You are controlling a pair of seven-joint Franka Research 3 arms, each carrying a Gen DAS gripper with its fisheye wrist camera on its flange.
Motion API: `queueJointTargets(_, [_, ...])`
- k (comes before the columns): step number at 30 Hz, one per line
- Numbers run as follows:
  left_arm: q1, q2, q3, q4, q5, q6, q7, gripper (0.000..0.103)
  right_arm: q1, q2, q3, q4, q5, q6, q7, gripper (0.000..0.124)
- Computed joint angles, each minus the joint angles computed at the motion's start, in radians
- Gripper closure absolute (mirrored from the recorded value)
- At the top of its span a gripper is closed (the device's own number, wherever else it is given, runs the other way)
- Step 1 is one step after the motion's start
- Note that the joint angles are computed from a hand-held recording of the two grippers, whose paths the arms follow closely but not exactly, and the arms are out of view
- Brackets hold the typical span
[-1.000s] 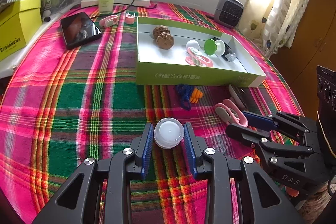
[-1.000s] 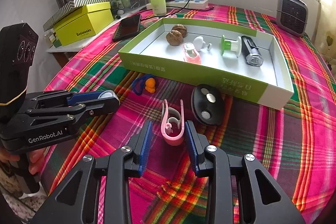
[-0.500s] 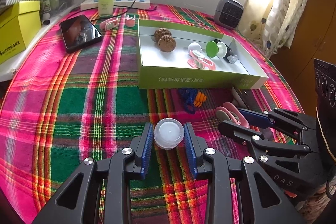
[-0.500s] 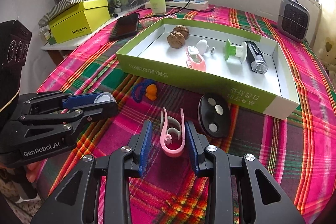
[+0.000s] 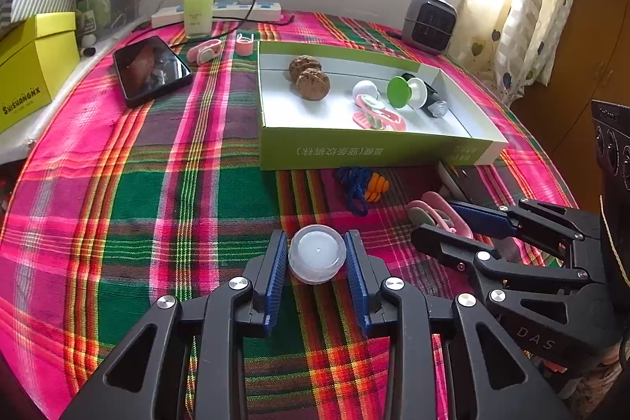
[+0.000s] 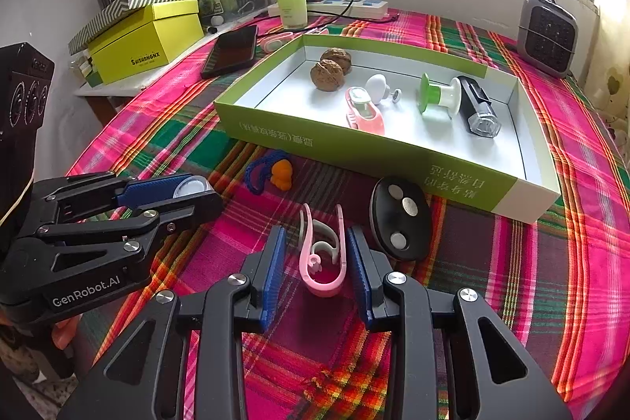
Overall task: Organize objects
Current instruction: 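Carry the cup with the left tool while the right tool carries the pink clip toward the box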
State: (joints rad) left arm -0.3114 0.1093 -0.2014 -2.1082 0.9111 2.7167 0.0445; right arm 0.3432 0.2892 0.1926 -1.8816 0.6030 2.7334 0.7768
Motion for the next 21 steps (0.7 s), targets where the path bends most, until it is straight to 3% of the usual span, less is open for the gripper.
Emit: queueJointTargets(21, [-0.004,0.001,-0.001,0.004,0.002,-0.014,-0.006,0.076,-0.001,-0.002,0.000,-0.006,-0.002,0.011,0.018,0.099])
